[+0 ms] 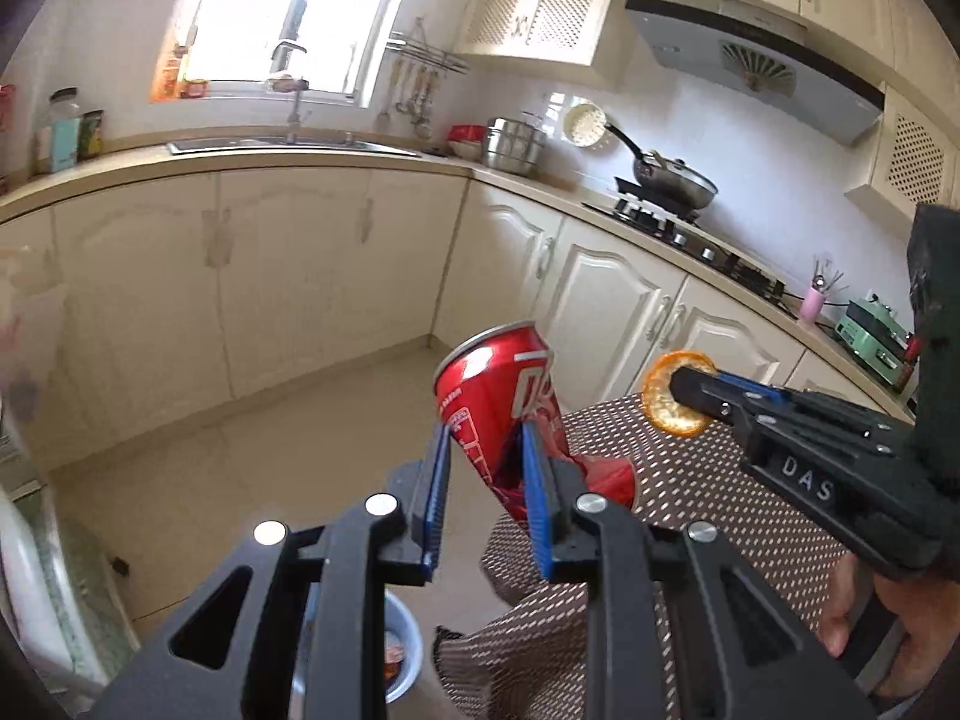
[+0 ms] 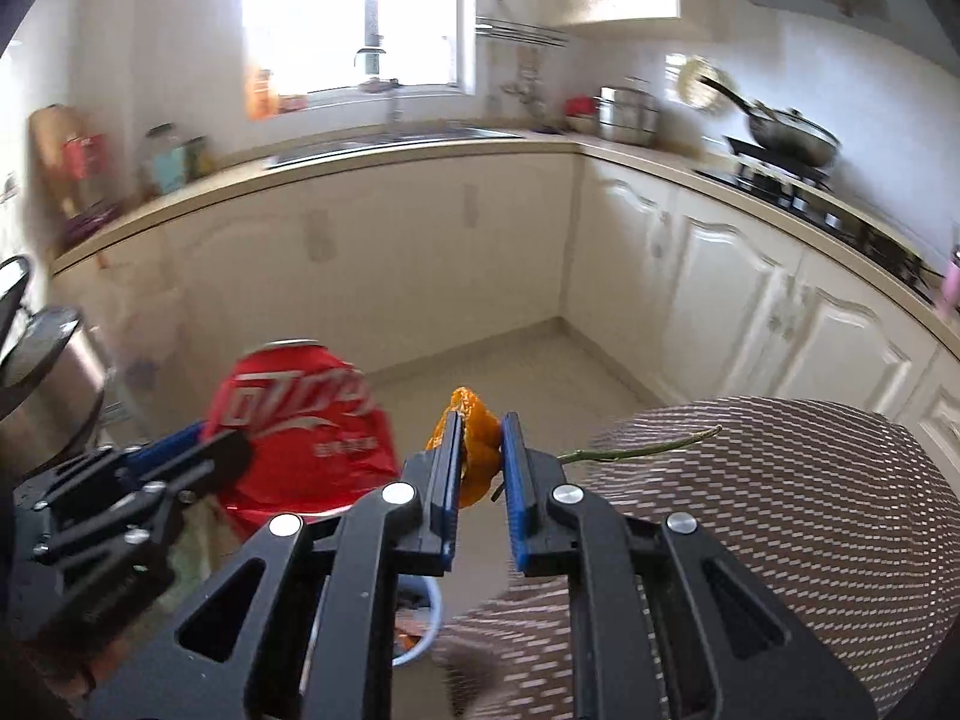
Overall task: Collect trash
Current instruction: 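Carry the red can and orange peel over to the blue bin, then open both tools over the blue bin to drop the can and peel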
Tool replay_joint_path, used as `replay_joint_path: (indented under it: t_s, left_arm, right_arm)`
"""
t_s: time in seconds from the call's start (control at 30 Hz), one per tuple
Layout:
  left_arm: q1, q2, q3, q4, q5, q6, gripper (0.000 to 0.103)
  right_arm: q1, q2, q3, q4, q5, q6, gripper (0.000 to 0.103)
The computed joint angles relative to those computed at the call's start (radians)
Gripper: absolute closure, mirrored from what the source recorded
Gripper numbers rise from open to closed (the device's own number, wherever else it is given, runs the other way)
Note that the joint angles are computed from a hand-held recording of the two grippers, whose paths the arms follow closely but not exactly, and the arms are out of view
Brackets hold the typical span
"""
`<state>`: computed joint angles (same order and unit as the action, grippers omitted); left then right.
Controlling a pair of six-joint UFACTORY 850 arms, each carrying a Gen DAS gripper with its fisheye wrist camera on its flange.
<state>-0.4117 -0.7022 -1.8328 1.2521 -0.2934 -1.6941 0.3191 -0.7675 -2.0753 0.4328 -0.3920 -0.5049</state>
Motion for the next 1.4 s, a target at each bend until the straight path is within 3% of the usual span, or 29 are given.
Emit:
replay_joint_path:
  t_s: [0.27,0.57,0.87,1.2,1.4]
  left_arm:
    - [0.015,0.126,0.212,0.184,-0.010,-0.202,0.081]
    - [0.038,0.133,0.264,0.106,-0.004,-0.132,0.081]
    - [0.085,0.092,0.282,-0.015,0.048,-0.038,0.081]
    - [0.131,-0.037,0.190,-0.462,0.068,0.392,0.081]
    - [0.143,-0.141,0.079,-0.733,0.014,0.676,0.081]
  right_arm:
    - [0.055,0.057,0.103,0.142,0.006,-0.141,0.091]
    - [0.090,0.071,0.186,0.197,0.015,-0.193,0.091]
    - [0.108,0.008,0.155,0.204,-0.021,-0.184,0.091]
    - [0.109,-0.122,0.027,0.064,-0.073,-0.021,0.091]
    - [0.105,-0.201,-0.064,0.009,-0.117,0.047,0.091]
